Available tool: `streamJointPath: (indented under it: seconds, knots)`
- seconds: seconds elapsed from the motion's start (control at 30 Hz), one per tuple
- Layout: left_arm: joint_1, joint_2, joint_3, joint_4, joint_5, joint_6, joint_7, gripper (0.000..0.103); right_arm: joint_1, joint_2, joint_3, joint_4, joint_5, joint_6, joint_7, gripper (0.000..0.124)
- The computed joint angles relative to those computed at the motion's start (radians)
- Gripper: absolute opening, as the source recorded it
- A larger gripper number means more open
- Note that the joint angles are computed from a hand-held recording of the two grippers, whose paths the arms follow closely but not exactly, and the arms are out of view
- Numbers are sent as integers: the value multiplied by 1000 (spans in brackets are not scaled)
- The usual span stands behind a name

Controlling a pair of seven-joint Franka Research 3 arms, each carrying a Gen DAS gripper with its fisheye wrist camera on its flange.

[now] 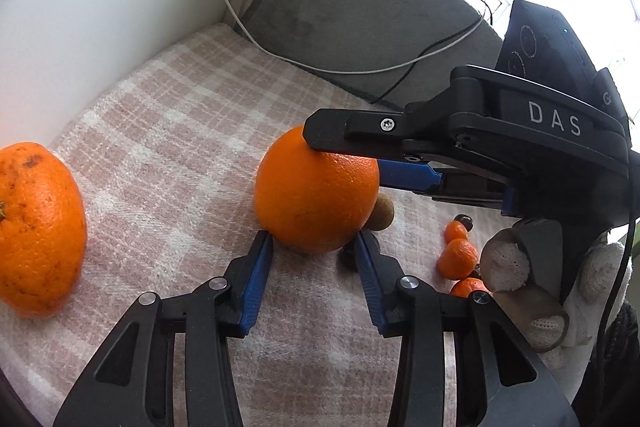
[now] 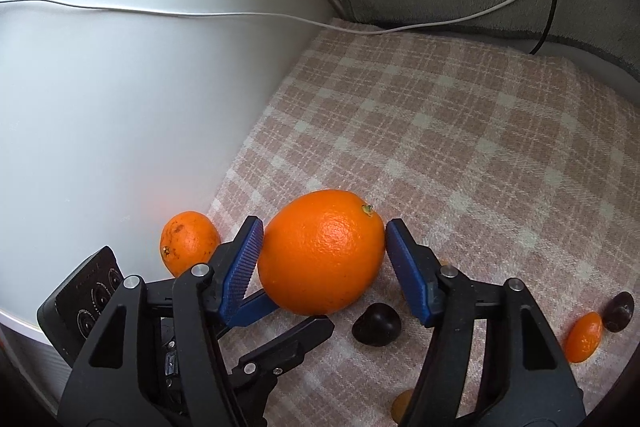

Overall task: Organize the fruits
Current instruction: 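Lift the large orange with the right tool and carry it over the bowl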

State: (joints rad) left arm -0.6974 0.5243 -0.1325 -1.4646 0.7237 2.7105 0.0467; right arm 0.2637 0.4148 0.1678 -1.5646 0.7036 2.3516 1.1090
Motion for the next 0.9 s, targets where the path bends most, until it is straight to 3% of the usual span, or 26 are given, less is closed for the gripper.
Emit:
streamJointPath:
  seconds: [0.5, 0.9]
  knots:
    - [-58, -16, -6, 43, 86, -47, -13, 40, -16, -207, -22, -217, 113, 55, -101, 66]
    - [-121, 55, -29, 181, 60, -75, 92, 40, -11, -441, -97, -469, 223, 106, -187, 66]
